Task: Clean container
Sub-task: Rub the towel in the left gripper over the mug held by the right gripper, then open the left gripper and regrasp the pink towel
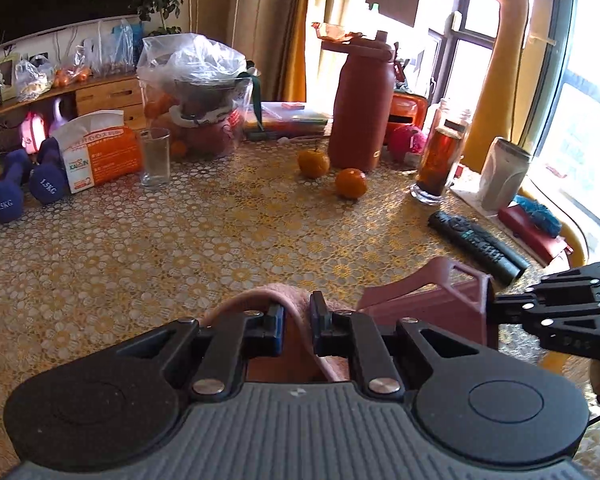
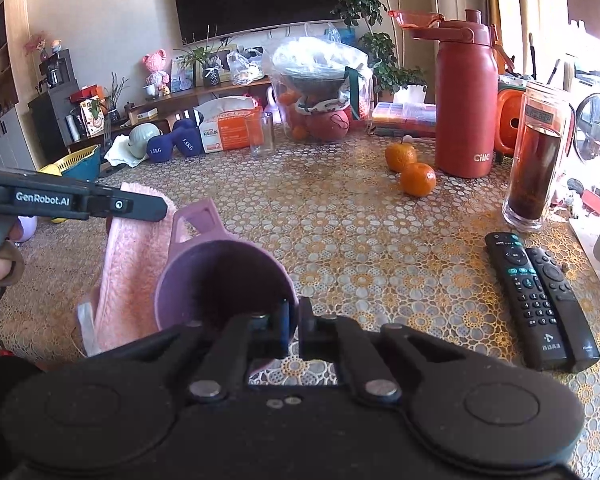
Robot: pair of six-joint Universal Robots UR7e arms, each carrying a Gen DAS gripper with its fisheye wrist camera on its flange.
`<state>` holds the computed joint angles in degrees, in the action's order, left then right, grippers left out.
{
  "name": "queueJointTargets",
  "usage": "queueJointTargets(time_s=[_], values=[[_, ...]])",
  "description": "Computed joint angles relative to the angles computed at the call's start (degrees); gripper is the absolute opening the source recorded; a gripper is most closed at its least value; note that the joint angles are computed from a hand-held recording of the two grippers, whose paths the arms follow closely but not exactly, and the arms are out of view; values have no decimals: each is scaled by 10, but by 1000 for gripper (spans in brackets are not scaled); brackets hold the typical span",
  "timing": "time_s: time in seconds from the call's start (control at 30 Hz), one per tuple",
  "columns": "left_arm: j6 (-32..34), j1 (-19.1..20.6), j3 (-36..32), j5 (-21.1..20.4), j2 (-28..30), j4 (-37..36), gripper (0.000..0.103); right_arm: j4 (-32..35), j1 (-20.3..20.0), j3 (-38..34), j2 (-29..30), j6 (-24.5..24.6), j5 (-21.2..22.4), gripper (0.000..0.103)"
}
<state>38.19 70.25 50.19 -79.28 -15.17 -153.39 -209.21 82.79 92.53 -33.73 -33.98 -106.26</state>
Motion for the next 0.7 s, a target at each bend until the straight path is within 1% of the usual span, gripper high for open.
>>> queueJointTargets(time_s=[0.1, 0.17, 0.23, 0.27, 0.3, 0.4, 0.47, 0.5, 0.53, 0.57, 0.6, 0.63, 0.7], values=[[-1, 8, -60, 46, 29, 22, 13, 0, 2, -3, 2, -4, -4, 4], [-12, 14, -100, 66, 47, 51, 13, 2, 3, -5, 2, -4, -7, 4], [-21, 21, -120, 70, 53, 83, 13, 7, 4, -6, 1, 1, -8, 4], [-23, 24, -117, 68, 50, 91, 13, 9, 4, -7, 1, 2, -10, 4], [-20, 25, -104, 70, 45, 84, 13, 11, 4, -8, 1, 2, -12, 4], [-27, 26, -51, 53, 13, 67, 13, 15, 5, -11, 1, 5, -16, 4], [-13, 26, 19, 14, -31, 34, 15, 17, 6, -12, 2, 4, -19, 4], [-5, 26, 44, 0, -48, 29, 25, 17, 7, -12, 2, 4, -20, 4], [3, 24, 70, -15, -67, 31, 52, 17, 7, -13, 2, 3, -21, 4], [8, 24, 92, -35, -81, 34, 71, 18, 7, -13, 2, 3, -21, 4], [18, 24, 111, -50, -93, 30, 99, 19, 7, -14, 1, 2, -21, 4], [32, 23, 133, -62, -103, 21, 102, 21, 7, -14, 1, 1, -22, 4], [56, 17, 150, -59, -108, 29, 102, 24, 8, -16, 1, 1, -24, 4]])
